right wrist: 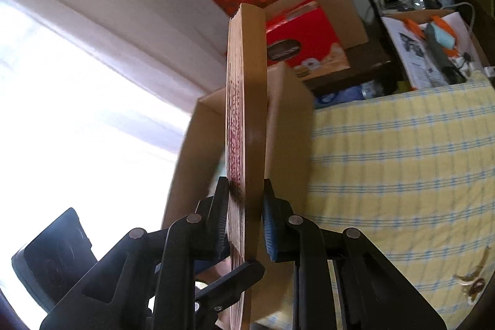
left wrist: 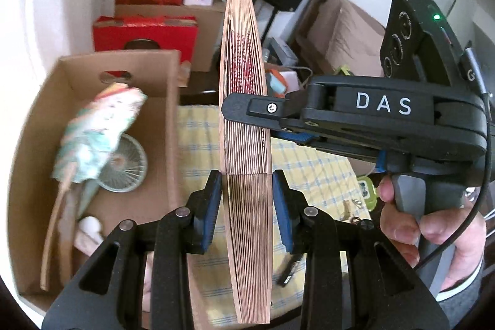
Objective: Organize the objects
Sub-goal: 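Lift the brown folding fan upright with the left gripper over the box, then lower the brown folding fan into the box and open the left gripper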
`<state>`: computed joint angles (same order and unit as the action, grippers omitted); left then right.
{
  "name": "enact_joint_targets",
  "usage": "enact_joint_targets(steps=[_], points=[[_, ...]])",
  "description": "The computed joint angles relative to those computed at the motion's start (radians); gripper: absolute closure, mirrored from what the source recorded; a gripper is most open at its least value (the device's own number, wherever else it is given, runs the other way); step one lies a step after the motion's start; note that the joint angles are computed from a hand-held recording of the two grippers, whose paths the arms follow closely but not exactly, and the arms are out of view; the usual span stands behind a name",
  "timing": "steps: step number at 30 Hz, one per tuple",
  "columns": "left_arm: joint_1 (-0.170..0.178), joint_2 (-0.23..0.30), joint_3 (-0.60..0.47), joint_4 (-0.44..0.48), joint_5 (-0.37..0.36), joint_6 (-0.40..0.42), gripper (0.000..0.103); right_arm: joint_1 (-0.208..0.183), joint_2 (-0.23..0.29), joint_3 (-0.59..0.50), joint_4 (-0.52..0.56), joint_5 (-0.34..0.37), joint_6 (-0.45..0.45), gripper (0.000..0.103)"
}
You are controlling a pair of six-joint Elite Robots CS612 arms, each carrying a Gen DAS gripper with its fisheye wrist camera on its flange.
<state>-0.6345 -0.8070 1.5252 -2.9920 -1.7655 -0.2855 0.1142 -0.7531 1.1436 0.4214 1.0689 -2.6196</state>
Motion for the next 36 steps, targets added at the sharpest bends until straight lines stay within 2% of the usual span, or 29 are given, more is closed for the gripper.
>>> enact_joint_targets(steps=[8,17,21,23,26,29,33,36], points=[[0.040,0.008,0.006,-0.008,-0.003,-0.031,0.072,0.036,0.085,-0.139,0.079,-0.012,0.010,0.083],[0.068,0.054,-0.023,0.031,-0.059,-0.053,0.072,0.058,0.165,-0.245,0.166,0.050,-0.003,0.083],[0.068,0.071,-0.038,0.068,-0.060,-0.044,0.071,0.066,0.173,-0.257,0.184,0.117,-0.030,0.083],[0.074,0.077,-0.040,0.051,-0.075,-0.053,0.071,0.069,0.175,-0.260,0.193,0.150,-0.042,0.083],[0.076,0.083,-0.048,0.060,-0.079,-0.045,0.071,0.066,0.176,-0.258,0.192,0.156,-0.041,0.083],[0.070,0.083,-0.053,0.079,-0.049,-0.034,0.073,0.066,0.173,-0.251,0.185,0.166,-0.044,0.083],[0.069,0.080,-0.041,0.062,-0.043,-0.050,0.073,0.064,0.168,-0.240,0.177,0.160,-0.053,0.083],[0.062,0.068,-0.028,0.064,-0.006,-0.047,0.067,0.064,0.155,-0.223,0.170,0.162,-0.066,0.083]])
